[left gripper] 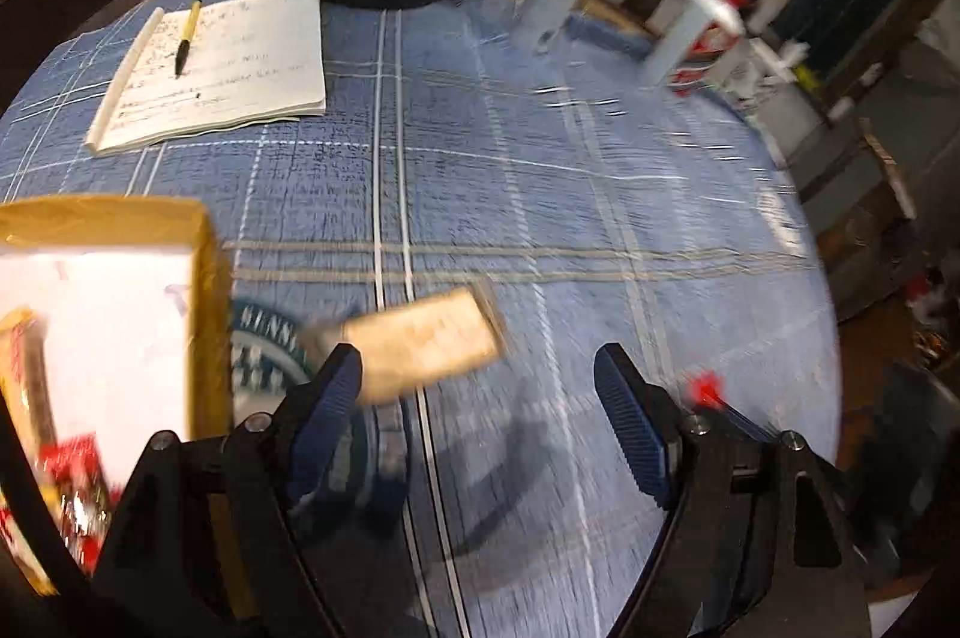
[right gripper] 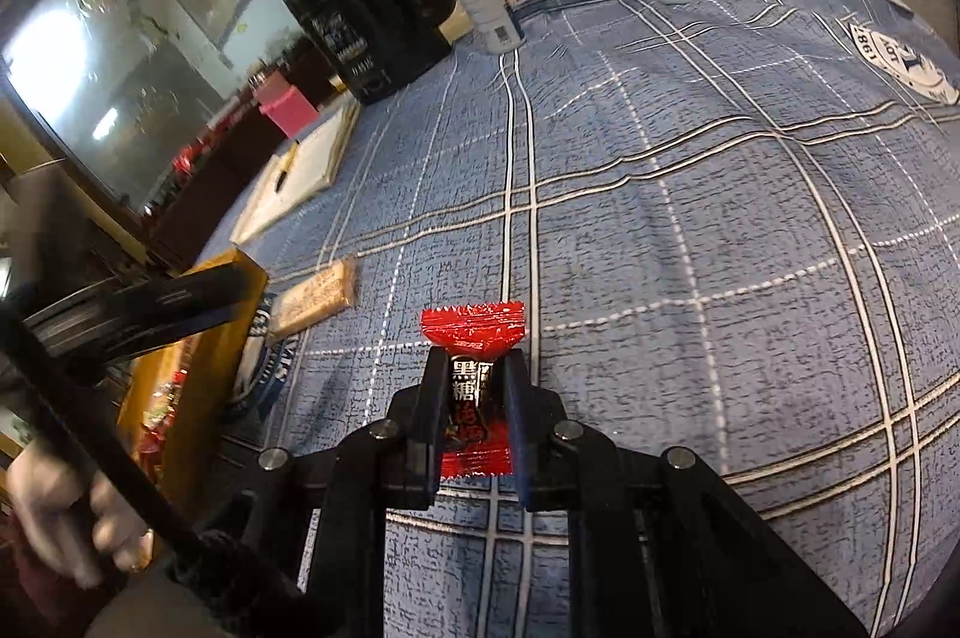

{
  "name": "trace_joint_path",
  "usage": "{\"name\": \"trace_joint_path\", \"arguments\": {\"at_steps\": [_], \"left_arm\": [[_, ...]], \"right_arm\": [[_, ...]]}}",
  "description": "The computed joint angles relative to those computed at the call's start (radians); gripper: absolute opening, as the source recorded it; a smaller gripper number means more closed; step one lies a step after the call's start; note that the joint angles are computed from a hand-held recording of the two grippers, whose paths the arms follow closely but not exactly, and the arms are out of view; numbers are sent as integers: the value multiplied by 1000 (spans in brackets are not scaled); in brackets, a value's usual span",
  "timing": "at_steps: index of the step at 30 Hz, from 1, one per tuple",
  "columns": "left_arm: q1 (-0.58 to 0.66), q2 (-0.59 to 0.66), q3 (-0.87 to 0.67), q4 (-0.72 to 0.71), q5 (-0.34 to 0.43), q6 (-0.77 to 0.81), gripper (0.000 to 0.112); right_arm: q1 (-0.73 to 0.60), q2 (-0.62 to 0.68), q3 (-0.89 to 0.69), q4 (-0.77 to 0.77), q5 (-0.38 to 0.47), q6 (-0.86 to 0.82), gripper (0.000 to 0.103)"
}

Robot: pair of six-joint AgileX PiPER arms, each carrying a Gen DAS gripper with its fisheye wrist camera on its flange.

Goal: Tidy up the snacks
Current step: 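Grasp the wafer bar with the left tool while the right tool holds the red candy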

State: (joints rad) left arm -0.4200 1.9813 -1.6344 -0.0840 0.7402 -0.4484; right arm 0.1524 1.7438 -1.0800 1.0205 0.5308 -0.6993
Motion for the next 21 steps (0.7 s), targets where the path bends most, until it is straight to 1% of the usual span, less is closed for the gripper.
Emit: {"name": "trace_joint_path", "arguments": {"at_steps": [3, 4, 6, 7, 9, 10, 12, 13, 14, 15, 16, 17, 19, 21], "left_arm": [[1, 102, -127, 43, 65, -18, 80], [0, 123, -154, 62, 72, -27, 80], [-2, 150, -188, 96, 89, -34, 80], [-1, 159, -199, 84, 104, -22, 80], [-5, 172, -214, 55, 146, 9, 78], [-20, 161, -199, 62, 154, 26, 74], [-39, 132, -154, 22, 154, 91, 66], [-52, 113, -126, -6, 155, 123, 59], [-64, 96, -101, -24, 153, 142, 56], [-78, 76, -74, -24, 141, 142, 56], [-100, 46, -32, 5, 108, 116, 56], [-116, 32, -18, 47, 95, 79, 57], [-165, 17, 8, 195, 60, -37, 58], [-196, 31, 3, 283, 53, -103, 58]], "right_arm": [[-44, 3, 14, 112, 56, -104, 16], [-50, 8, 14, 129, 66, -118, 16], [-62, 15, 15, 159, 93, -142, 16], [-65, 17, 14, 163, 102, -145, 16], [-70, 14, 17, 173, 108, -154, 16], [-75, 11, 22, 183, 110, -162, 16], [-86, 7, 31, 198, 116, -168, 16], [-91, 9, 30, 202, 120, -168, 16], [-94, 9, 32, 205, 122, -168, 16], [-94, 11, 32, 206, 120, -167, 16], [-95, 12, 32, 205, 118, -164, 16], [-93, 12, 33, 203, 115, -160, 16], [-92, 11, 35, 198, 109, -159, 16], [-84, 8, 36, 190, 92, -154, 16]]}}
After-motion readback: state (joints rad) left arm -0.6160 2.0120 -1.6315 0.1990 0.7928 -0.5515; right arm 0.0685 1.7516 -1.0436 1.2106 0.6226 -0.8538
